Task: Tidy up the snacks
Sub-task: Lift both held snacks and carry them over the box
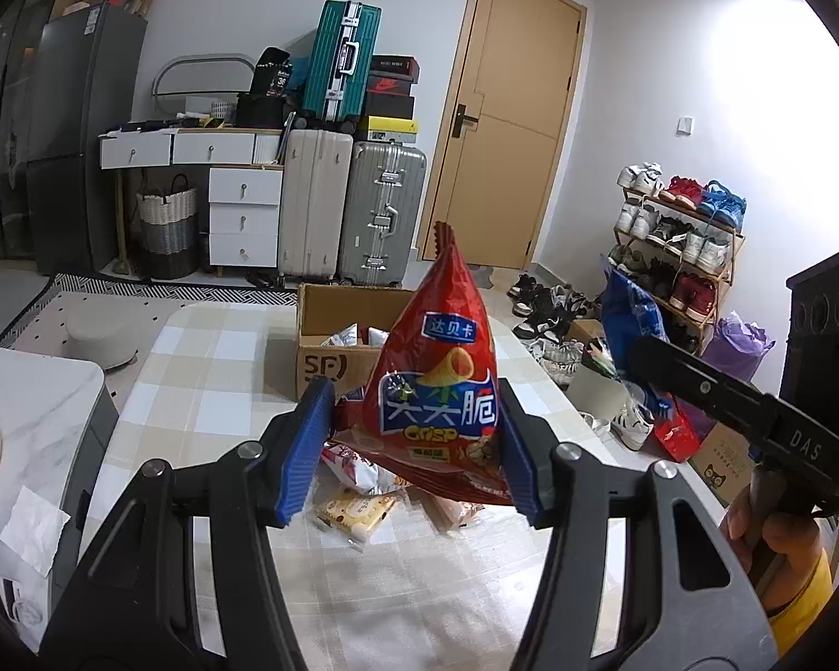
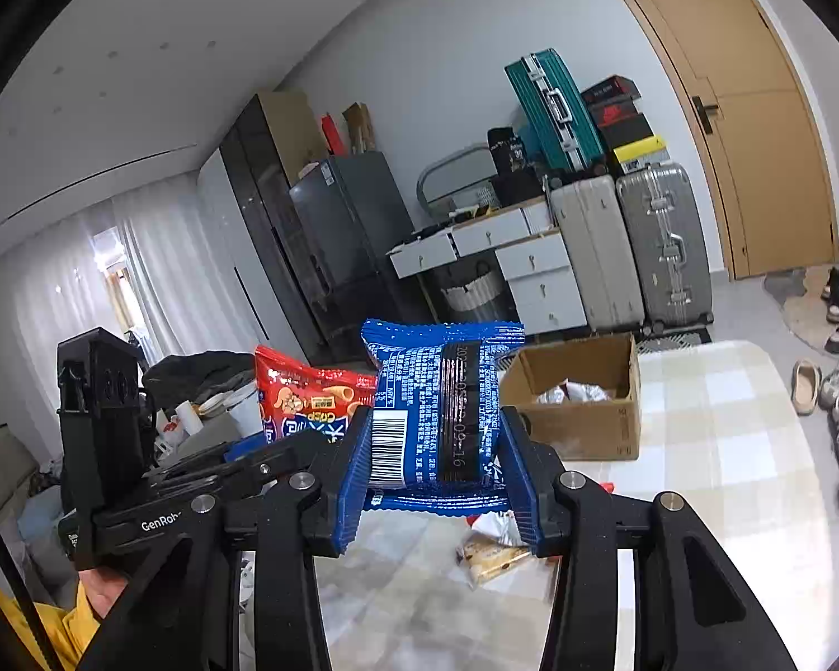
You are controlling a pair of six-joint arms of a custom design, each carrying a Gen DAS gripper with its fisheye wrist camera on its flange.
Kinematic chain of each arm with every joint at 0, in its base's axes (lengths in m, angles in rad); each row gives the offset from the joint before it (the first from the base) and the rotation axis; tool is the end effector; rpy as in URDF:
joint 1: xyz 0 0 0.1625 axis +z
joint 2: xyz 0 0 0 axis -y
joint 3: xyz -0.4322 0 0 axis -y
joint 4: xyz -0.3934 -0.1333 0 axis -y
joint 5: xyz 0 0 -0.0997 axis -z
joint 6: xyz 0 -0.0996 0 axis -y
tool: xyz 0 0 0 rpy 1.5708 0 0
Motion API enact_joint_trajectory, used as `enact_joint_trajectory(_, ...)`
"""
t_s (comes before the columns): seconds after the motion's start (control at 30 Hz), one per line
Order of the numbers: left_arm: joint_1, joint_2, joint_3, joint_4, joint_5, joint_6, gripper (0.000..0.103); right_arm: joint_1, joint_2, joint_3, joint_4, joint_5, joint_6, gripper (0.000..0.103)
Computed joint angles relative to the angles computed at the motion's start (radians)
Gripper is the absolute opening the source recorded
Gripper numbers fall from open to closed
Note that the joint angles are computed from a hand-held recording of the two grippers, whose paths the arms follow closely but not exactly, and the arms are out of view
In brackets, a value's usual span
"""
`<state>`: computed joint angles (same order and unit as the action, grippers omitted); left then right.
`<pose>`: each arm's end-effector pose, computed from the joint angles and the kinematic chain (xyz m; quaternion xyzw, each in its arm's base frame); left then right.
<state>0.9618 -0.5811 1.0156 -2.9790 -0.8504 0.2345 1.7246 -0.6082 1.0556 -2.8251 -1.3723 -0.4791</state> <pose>-0.3150 -0.7996 0.2745 0.1881 0.8221 -0.4882 0.2246 0.2812 -0.8154 0.2437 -0.3218 0.8576 -0.4003 0.0267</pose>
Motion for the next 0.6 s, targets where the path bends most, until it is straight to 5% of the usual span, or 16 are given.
enact_joint_trajectory(0.33,-0.008,-0.018,0.014,0.025,-0.001,-0.02,0.053,0.0,0.01,-0.017,-0.001,0.006,-0.014,0.044)
enact_joint_trajectory(0.6,0.028,0.047,-0.169,0.159,-0.026,-0.025,0.053,0.004,0.071,-0.149,0.075,-0.005,-0.029,0.044)
